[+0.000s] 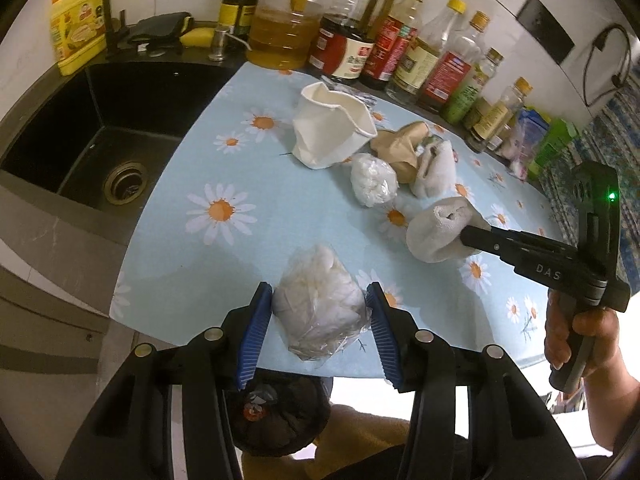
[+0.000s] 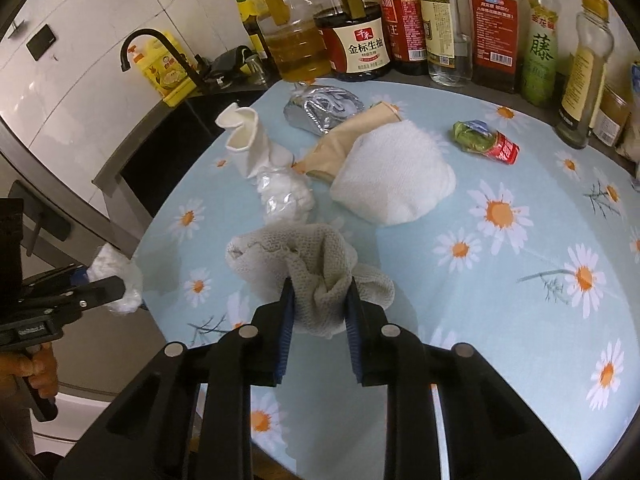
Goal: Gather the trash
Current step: 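Lower the tissue ball and white cloth into the black bin and release both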
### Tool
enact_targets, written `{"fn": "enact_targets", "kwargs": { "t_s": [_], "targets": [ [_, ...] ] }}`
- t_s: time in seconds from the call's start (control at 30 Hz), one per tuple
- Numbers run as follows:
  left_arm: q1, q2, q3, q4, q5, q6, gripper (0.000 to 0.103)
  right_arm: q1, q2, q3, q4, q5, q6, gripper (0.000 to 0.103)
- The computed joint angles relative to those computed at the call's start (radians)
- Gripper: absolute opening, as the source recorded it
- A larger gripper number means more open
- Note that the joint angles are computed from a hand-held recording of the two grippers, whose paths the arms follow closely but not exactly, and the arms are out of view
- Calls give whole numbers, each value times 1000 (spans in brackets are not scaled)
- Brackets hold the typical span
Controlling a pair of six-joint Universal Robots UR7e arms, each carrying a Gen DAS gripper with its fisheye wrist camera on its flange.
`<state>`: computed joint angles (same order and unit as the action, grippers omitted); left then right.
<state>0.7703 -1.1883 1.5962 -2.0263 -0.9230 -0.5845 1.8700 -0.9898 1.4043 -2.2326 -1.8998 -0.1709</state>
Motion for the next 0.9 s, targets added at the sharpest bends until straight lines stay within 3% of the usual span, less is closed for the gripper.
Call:
{"fn": "enact_targets", "kwargs": {
  "t_s": [0.3,0.9],
  "targets": [
    [8,-47,43,-9,-48,52,46,40,-56,107,-54,41,54,25],
    [41,-188,175,21,-136,88,46,152,-98,272,-103,16,185,25]
  ]
}}
